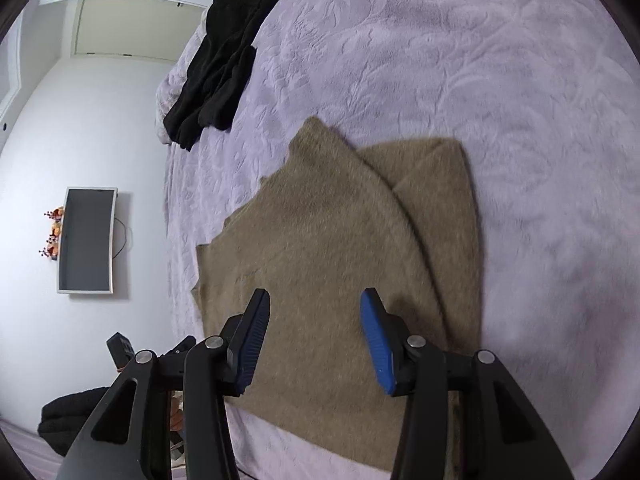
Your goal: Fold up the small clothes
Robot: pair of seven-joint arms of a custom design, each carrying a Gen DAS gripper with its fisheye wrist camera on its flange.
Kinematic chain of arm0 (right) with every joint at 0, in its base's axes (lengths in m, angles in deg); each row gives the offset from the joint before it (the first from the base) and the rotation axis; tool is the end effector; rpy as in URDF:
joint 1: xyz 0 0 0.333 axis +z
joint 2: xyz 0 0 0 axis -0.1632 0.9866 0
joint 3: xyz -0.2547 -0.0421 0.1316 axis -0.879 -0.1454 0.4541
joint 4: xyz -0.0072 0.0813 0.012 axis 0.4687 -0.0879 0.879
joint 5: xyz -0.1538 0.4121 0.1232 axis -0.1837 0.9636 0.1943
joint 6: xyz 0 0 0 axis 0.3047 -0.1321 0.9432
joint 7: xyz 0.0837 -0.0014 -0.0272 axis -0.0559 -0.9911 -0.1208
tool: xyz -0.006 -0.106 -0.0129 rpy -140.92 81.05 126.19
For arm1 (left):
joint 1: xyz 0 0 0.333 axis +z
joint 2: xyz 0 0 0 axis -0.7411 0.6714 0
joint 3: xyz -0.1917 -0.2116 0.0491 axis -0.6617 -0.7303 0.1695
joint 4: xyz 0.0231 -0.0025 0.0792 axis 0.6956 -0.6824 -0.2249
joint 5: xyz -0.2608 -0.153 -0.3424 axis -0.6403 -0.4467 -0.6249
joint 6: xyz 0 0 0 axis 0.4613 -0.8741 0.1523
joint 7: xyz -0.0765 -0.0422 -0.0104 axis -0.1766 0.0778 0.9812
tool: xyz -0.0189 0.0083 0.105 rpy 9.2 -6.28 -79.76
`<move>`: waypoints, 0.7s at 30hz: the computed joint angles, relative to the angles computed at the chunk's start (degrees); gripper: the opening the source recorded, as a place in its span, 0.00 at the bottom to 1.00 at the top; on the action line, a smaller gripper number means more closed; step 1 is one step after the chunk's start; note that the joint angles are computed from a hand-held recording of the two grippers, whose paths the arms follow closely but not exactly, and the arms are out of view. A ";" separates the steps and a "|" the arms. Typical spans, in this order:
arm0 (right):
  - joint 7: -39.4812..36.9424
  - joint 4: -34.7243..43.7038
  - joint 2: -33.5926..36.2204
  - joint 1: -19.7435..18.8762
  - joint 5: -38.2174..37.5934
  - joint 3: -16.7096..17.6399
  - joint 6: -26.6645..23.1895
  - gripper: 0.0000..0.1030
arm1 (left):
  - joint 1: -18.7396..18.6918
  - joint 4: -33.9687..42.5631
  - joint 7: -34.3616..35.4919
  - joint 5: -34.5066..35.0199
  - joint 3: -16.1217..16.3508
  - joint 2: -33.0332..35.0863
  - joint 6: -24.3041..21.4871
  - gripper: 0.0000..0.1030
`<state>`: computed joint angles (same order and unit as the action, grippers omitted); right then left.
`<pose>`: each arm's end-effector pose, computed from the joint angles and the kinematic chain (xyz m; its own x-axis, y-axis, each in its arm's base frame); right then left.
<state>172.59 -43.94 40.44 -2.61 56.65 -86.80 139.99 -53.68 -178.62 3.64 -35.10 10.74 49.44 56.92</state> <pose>0.5430 0.0276 0.5358 -0.2561 -0.6267 -0.7360 -0.8794 0.4671 -0.0918 0.4876 -0.0809 0.5667 0.1131 -0.9795 0.1665 -0.9556 -0.1531 -0.2517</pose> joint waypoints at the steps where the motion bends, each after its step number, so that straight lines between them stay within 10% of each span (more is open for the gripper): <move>1: 0.13 -3.47 -3.54 1.05 2.17 0.51 -0.22 0.50 | -0.10 -1.08 0.45 -0.33 0.33 -1.27 -0.75 0.73; 8: 4.36 -14.89 -13.27 7.57 7.21 3.76 0.42 0.52 | -2.12 -8.01 7.06 -6.92 4.33 -8.08 -3.07 0.73; 14: 10.62 -22.72 -15.56 14.83 15.56 6.16 14.50 0.52 | -2.55 -8.78 13.85 -12.68 6.61 -7.18 -4.53 0.73; 20: 10.65 -21.43 -9.78 21.79 27.24 5.35 30.87 0.46 | -1.75 -6.50 19.63 -17.53 7.20 -3.15 -6.92 0.15; 21: 12.86 -20.82 -9.26 21.17 24.86 5.98 30.90 0.19 | -1.51 -6.14 20.81 -18.15 7.39 -3.19 -7.64 0.09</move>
